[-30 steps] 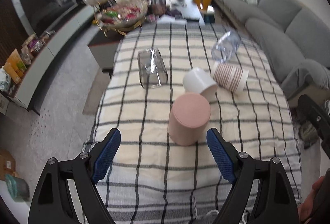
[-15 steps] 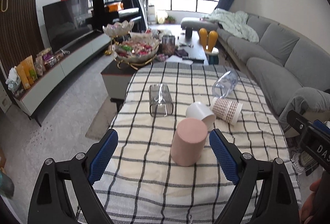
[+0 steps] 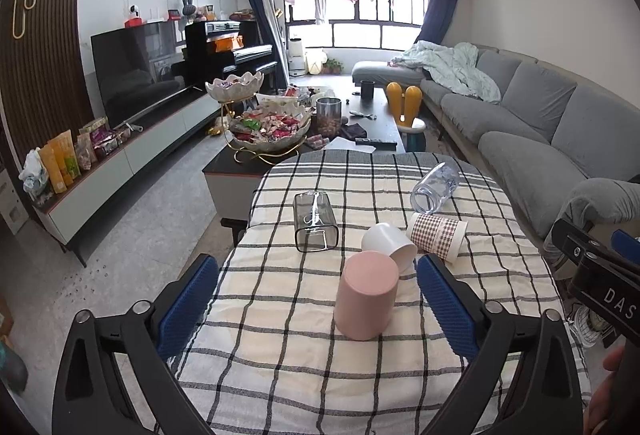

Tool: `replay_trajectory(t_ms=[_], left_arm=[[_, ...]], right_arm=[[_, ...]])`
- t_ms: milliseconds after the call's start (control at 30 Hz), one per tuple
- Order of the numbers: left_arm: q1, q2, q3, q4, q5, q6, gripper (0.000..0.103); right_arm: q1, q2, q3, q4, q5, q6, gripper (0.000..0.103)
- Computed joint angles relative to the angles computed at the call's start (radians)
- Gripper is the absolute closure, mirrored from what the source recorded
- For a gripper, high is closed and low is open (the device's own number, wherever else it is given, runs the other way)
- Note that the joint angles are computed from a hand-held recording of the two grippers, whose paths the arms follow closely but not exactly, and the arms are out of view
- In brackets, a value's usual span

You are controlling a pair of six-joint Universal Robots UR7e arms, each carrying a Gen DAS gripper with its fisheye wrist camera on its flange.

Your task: Flip cup upside down

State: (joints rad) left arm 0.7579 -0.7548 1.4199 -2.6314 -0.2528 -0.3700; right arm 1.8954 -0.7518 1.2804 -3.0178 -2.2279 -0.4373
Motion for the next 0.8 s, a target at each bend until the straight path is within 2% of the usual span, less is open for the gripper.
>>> replay_trajectory(t_ms=[233,500,800], left_arm=[[-0.005,0.007,-0.002,-0.050,0.013,0.040,0.000],[-0.008,-0.006,0.002,0.008,0.010,-0.014,0.000],[-0.005,-0.002,-0.004,0.002,0.011,-0.005,0.000]], right_arm=[[0.003,-0.007,0.009,-0.028,0.008,-0.011,0.003],[0.003,-0.007,0.009,-0.029,0.008,-0.011,0.003],[0.003,-0.008,0.010,-0.026,0.008,-0.008,0.003]])
